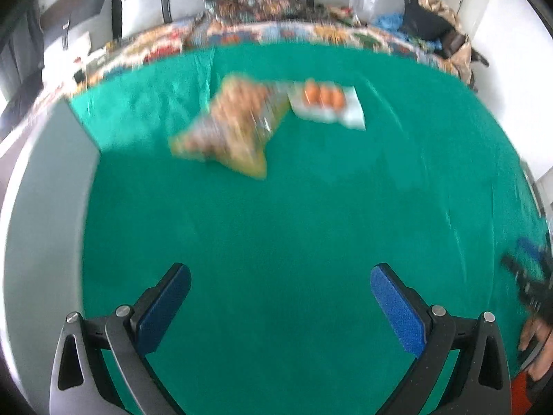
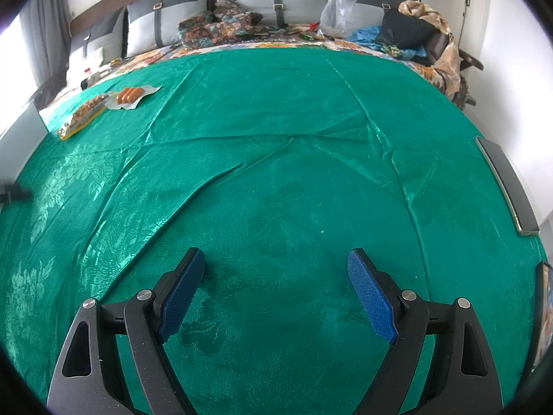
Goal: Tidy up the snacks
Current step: 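Move both open tools back over the bed toward the peanut bag, then grasp the clear peanut bag with the left tool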
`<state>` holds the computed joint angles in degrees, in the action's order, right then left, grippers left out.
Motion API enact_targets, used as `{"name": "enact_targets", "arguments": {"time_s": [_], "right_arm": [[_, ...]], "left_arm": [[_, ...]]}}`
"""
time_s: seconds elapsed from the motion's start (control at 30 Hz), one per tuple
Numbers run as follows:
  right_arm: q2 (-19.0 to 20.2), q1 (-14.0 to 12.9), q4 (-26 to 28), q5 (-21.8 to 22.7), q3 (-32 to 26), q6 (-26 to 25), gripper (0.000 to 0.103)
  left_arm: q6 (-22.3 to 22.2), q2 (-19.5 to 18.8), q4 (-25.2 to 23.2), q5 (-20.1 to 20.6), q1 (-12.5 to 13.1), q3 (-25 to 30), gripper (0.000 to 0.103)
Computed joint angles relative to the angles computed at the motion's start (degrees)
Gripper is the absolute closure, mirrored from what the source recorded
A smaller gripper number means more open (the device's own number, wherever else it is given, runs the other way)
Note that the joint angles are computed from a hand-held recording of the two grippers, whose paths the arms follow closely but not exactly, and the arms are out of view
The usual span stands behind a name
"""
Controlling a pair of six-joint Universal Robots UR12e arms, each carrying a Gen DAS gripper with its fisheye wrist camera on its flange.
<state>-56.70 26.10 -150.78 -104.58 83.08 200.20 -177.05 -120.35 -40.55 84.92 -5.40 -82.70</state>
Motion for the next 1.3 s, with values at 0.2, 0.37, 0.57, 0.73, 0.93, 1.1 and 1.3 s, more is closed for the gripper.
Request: {"name": "enact_targets", "arguments": {"time_s": [0.2,0.37,0.57,0.73,0.93,1.1,1.3], "right_arm": [[-0.01,-0.01,0.00,0.03,0.01,0.02,0.015],[-0.30,-0.10,-0.18,-0.04,0.49,-0.10,0.015],[-0.09,0.09,0.38,-1.28,0.23,0.07,0.015],[-0.07,0.10,0.40,-1.43,0.25,0.08,0.015],[-0.10,0.11,0.44,-1.40,0.23,0.10,0.015],[-0.10,0.11,0.48,-1.39,0.22,0.10,0.015],[-0.12,0.09,0.49,-1.31,0.23,0.14,0.015]], "left_arm": [[2.37,-7.94,-6.17,3.36,0.52,14.50,0.000],[4.51,-14.51,-12.12,7.98,-0.53,23.75,0.000],[0.67,-14.37,-7.84,3.06,0.50,20.76,0.038],[-6.57,-8.36,-1.98,1.15,1.77,10.29,0.045],[-9.86,2.30,4.27,-0.30,1.83,-7.04,0.045],[-10.21,6.30,9.29,0.16,1.15,-14.10,0.035],[-7.02,4.38,11.84,5.51,0.22,-13.34,0.002]]}}
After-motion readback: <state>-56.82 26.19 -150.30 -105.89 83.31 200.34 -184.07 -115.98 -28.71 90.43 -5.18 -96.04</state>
